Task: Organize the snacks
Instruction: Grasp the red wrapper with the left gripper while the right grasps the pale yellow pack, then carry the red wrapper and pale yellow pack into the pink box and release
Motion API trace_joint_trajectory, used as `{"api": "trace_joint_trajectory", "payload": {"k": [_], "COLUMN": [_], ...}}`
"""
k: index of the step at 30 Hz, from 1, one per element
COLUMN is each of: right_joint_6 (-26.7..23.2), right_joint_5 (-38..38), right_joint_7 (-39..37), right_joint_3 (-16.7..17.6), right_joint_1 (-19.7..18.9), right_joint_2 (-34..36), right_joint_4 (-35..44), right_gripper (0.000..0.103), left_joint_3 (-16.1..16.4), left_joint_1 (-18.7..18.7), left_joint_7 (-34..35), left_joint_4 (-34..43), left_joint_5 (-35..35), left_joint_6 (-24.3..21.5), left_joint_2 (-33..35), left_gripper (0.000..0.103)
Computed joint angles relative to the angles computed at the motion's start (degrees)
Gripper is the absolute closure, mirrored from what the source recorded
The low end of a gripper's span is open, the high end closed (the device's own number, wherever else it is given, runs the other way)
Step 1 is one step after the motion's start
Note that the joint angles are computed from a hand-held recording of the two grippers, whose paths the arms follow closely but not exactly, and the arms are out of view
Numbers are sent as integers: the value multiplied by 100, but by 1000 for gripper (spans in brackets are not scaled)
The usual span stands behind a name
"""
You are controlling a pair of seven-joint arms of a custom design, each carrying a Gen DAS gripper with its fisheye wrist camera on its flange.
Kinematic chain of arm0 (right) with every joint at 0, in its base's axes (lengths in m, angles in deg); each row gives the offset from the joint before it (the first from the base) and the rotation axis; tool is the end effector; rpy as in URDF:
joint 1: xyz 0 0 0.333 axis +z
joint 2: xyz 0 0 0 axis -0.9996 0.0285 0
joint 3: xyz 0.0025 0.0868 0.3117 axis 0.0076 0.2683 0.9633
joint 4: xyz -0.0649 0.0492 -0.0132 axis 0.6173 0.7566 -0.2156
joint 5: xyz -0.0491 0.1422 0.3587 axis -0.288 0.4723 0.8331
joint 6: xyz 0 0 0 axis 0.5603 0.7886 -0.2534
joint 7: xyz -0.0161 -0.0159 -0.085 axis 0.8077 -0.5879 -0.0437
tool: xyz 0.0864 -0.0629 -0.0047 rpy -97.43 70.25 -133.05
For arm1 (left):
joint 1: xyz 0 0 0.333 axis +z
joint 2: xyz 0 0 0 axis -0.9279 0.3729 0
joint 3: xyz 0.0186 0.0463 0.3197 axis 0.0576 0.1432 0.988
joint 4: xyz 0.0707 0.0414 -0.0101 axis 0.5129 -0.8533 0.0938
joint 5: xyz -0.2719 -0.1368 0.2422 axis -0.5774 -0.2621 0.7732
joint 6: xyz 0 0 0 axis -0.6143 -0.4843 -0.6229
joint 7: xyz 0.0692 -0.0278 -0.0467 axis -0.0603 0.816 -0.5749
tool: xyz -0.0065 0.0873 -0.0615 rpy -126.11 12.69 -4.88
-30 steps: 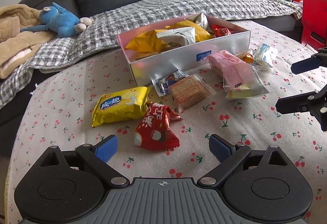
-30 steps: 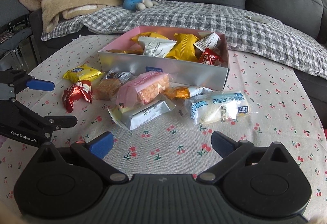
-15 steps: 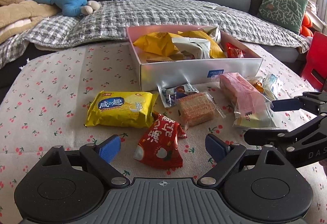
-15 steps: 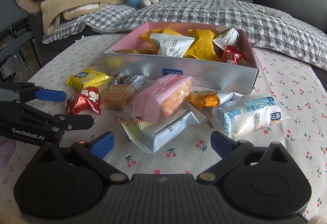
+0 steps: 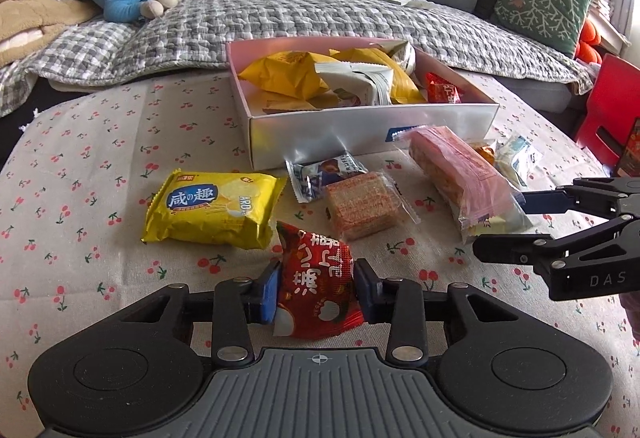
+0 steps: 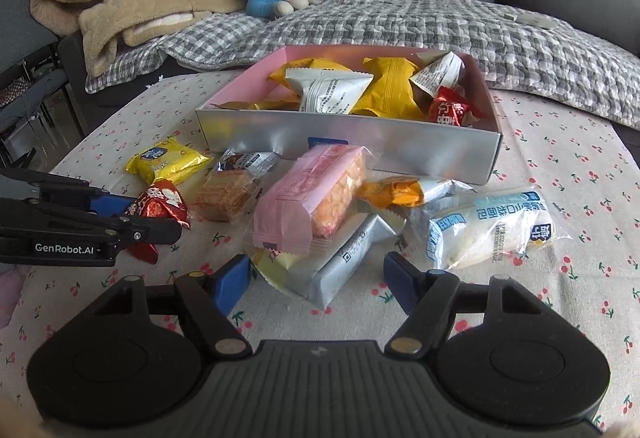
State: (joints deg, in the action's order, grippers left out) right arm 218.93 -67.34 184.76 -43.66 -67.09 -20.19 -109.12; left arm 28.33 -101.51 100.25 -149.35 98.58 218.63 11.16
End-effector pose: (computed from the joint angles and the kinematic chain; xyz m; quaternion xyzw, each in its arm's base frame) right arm 0.4284 0.3123 0.4427 -0.6283 0.6655 -0.2307 0.3303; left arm 0.5082 -0.4637 0.4555 -0.4224 0.8241 -0.3520 0.1361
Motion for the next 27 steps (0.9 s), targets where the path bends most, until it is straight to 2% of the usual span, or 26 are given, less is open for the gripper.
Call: {"api": "trace_joint_trajectory", "payload": {"k": [7,15,20,23,27], "right_joint_6": [-314,-142,-404,-347,-228], "right_joint_5": [491,462,269,91,153], "right_joint_7": [-297,-693,-669,-572,-702], "right_joint_3": [84,143,52,-19,-42], "right_joint_1": [-26,-48,75,108,104], "right_joint_2": [-458,-79,212,154,-23], "right_joint_4": [-414,-23,290,225,16], "right_gripper": [37,33,42,48,50], "left_joint_3": [110,40,18,24,-61], "left_joint_1": [-168,-80,-49,-66,-25], "left_joint_7": [-65,-172,-180,-159,-52], "left_joint_4": [8,32,36,38,21], "left_joint_5": [344,222,167,196,155], "left_joint_6": [-93,-85,-71,-96,-132], "left_joint_2": [-37,-6,3,-2,-25], "left_gripper": [67,65,65,66,67]}}
